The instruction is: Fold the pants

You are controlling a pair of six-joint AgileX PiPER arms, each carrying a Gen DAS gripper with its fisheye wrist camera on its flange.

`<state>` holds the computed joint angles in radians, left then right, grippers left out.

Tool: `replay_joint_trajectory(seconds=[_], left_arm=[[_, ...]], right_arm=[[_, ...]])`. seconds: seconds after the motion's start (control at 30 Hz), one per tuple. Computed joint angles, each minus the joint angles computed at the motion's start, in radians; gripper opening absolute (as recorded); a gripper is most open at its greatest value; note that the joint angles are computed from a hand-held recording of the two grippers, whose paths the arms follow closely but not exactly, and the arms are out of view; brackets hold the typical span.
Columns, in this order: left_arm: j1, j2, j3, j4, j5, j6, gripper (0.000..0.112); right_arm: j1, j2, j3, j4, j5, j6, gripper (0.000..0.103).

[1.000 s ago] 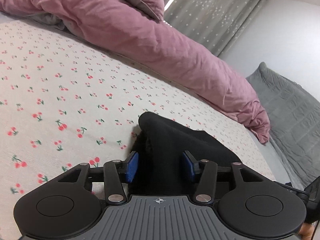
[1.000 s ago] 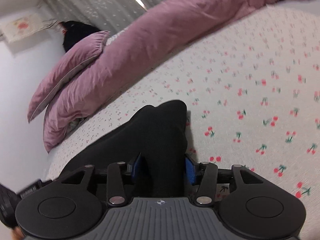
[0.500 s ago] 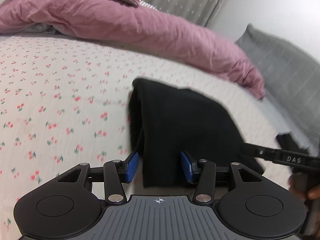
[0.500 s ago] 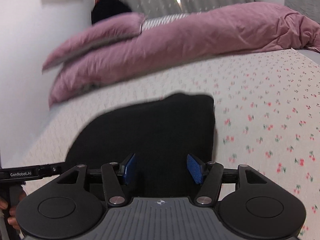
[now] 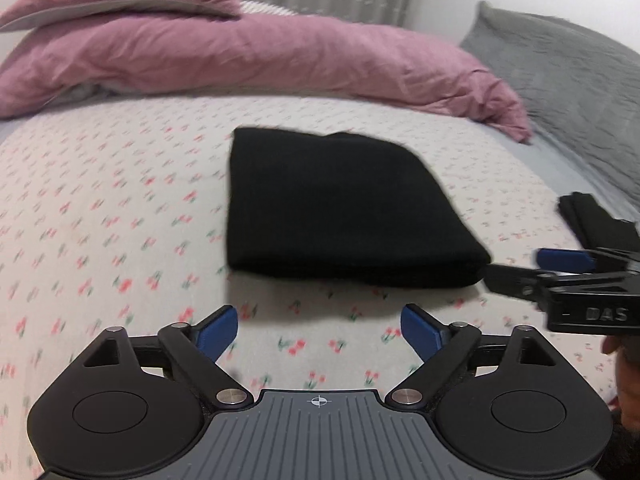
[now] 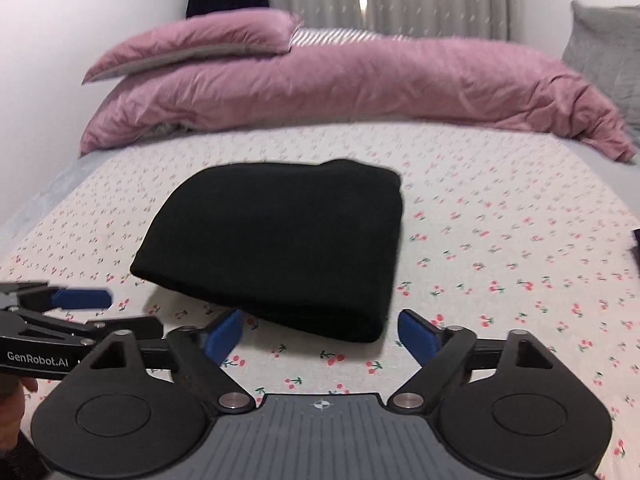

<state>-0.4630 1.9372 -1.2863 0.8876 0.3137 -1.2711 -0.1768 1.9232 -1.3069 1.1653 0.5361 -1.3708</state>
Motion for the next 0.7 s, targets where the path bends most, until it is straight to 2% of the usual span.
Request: replay_joint_trajectory(seconds=[0.1,0.17,0.27,0.33,0.4,0.53,0.7], left_arm=[[-0.034,0.023,-0.013,0.055,0.109,-0.141,0.099],[-0.052,0.027,-0.004,0.120,0.157,-0.232,0.103],[-0.076,0.059,-0.050,0.062,0.266,-0.170,0.103],[-0.091,0.066,-0.050,0.097,0.307,-0.191,0.103],[-0.100,0.067,-0.039,0.141,0.317,-0.249,0.103],[-0.110,0.080,-0.046,0.152,0.336,-0.253,0.103],[-0.113,0.089,-0.049,0.153,0.345,-0.251,0.103]], right_arm=[[0.004,-0.015,0.075,0.133,-0.084,-0.112,0.096],[0.021,-0.016,0.099,0.151,-0.155,-0.129,0.097],[0.053,-0.005,0.100,0.123,-0.244,-0.108,0.097],[0.063,-0.014,0.116,0.155,-0.270,-0.127,0.098],[0.068,-0.013,0.118,0.159,-0.272,-0.121,0.100],[0.090,-0.011,0.120,0.079,-0.300,-0.054,0.100],[0.107,-0.017,0.144,0.102,-0.317,-0.102,0.100]])
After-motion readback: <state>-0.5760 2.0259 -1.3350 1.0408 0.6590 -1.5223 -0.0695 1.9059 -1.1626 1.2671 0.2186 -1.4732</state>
